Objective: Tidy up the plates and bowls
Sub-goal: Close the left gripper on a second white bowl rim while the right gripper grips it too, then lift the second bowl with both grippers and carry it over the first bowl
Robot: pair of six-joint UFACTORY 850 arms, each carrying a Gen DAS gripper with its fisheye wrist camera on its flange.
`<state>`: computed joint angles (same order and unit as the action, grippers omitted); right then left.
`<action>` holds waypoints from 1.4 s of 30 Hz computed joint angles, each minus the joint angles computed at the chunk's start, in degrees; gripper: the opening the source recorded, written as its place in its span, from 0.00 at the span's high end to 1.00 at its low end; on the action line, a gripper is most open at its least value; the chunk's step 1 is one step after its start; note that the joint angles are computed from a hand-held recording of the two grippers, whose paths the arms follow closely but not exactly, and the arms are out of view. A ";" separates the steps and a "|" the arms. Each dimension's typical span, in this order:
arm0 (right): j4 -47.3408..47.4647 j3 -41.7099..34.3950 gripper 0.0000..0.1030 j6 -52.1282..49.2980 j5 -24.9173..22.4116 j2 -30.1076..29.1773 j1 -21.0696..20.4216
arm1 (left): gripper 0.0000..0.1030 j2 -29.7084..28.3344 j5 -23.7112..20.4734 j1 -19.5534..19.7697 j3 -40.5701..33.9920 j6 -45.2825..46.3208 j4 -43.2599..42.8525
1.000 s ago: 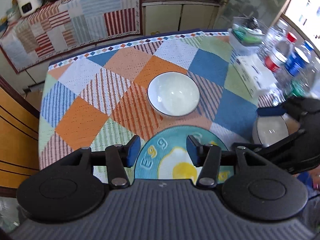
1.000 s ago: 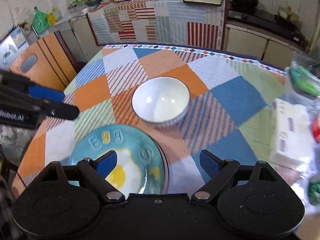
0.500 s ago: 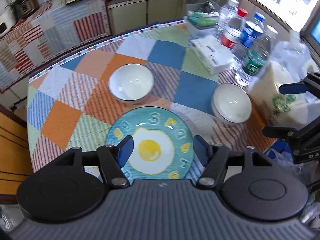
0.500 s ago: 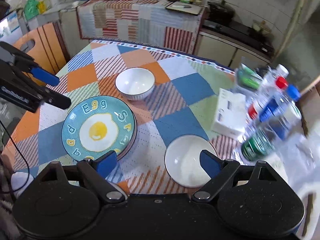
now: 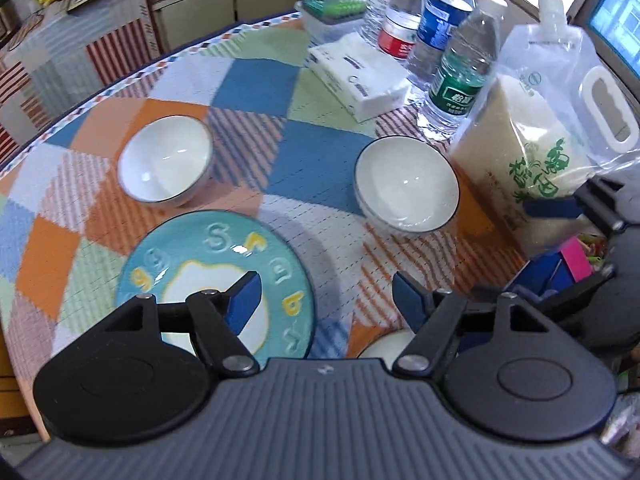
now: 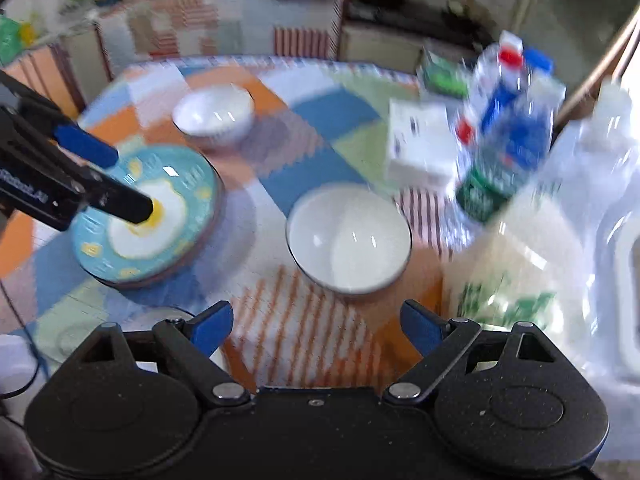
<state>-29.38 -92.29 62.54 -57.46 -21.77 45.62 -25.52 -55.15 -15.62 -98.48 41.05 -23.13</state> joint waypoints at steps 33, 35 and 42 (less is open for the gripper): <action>-11.30 10.13 0.09 15.08 16.40 -3.79 -5.83 | 0.85 -13.47 5.23 -5.04 -5.66 -1.20 -8.50; -13.82 11.27 0.09 17.56 17.62 -3.51 -5.65 | 0.86 -13.25 5.37 -4.99 -5.32 -1.26 -8.69; -14.17 11.67 0.09 18.75 18.90 -2.72 -5.04 | 0.85 -11.01 4.47 -4.38 -3.98 -0.63 -7.73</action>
<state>-43.55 -80.62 81.29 -38.56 -24.48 40.58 -36.53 -50.68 -20.00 -102.45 40.42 -30.85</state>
